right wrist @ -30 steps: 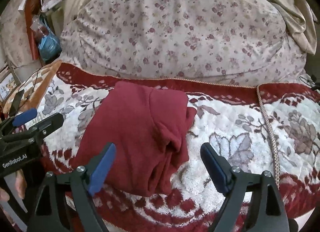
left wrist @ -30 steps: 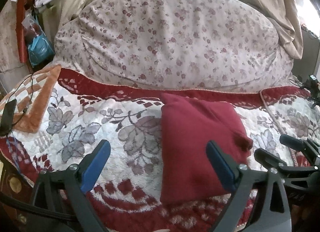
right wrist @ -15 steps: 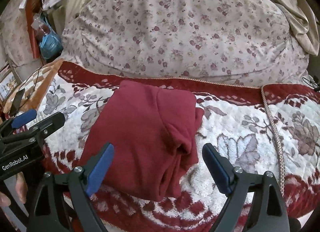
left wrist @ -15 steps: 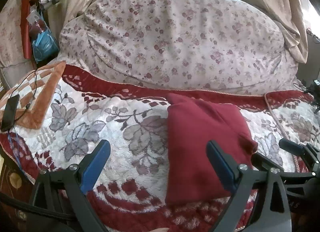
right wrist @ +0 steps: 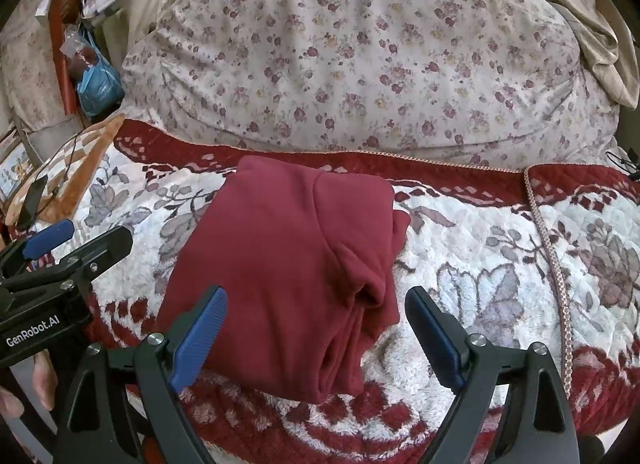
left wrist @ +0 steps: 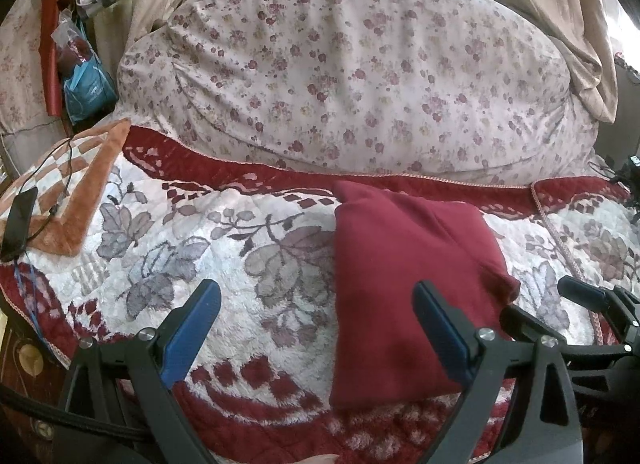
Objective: Fold small clothes
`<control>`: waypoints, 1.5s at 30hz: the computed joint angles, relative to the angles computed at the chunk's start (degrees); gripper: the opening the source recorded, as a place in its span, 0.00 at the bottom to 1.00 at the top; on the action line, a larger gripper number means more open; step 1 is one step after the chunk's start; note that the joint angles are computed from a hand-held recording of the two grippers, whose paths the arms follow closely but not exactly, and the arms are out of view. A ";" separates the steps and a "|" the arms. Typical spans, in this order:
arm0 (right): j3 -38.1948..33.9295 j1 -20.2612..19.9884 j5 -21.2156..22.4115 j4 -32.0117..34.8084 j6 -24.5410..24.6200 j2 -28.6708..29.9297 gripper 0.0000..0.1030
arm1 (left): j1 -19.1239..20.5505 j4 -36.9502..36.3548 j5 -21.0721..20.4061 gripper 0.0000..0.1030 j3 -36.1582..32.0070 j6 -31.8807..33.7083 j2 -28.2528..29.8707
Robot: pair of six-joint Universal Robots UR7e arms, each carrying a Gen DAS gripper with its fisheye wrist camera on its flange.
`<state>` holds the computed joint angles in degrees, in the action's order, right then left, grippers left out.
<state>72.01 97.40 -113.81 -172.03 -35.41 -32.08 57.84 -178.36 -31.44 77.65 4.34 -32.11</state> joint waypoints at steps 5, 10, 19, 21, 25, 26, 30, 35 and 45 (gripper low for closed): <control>-0.62 -0.15 -0.33 0.31 -0.52 0.63 0.91 | 0.28 0.30 -0.49 0.93 -0.30 0.27 0.24; -2.72 -0.10 -0.47 0.79 -0.17 1.58 0.91 | 1.17 0.81 -1.23 0.93 -1.54 1.11 1.01; -7.29 -0.11 -2.27 3.56 0.23 4.34 0.91 | 2.64 2.85 -2.36 0.93 -4.36 0.69 1.80; -7.94 -0.09 -2.58 4.13 0.07 4.87 0.91 | 2.89 3.28 -2.50 0.93 -4.93 0.61 2.00; -9.12 -0.10 -3.08 5.22 -0.05 5.75 0.91 | 3.26 4.64 -2.67 0.93 -6.12 0.30 2.43; -9.36 -0.13 -3.03 5.38 0.05 5.87 0.91 | 3.31 4.72 -2.70 0.93 -6.35 0.40 2.58; -10.42 -0.11 -3.37 5.65 0.24 6.52 0.91 | 3.53 5.46 -2.91 0.93 -7.47 0.92 3.20; -11.99 -0.25 -3.83 6.90 0.57 7.36 0.91 | 3.77 6.37 -3.09 0.93 -8.44 0.57 3.77; -14.60 -0.37 -4.21 8.85 0.91 8.85 0.91 | 4.43 8.20 -3.18 0.93 -10.57 0.37 4.79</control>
<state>57.41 97.03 -118.03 -163.19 -34.51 -23.23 62.27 -170.17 -34.62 67.08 4.72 -27.32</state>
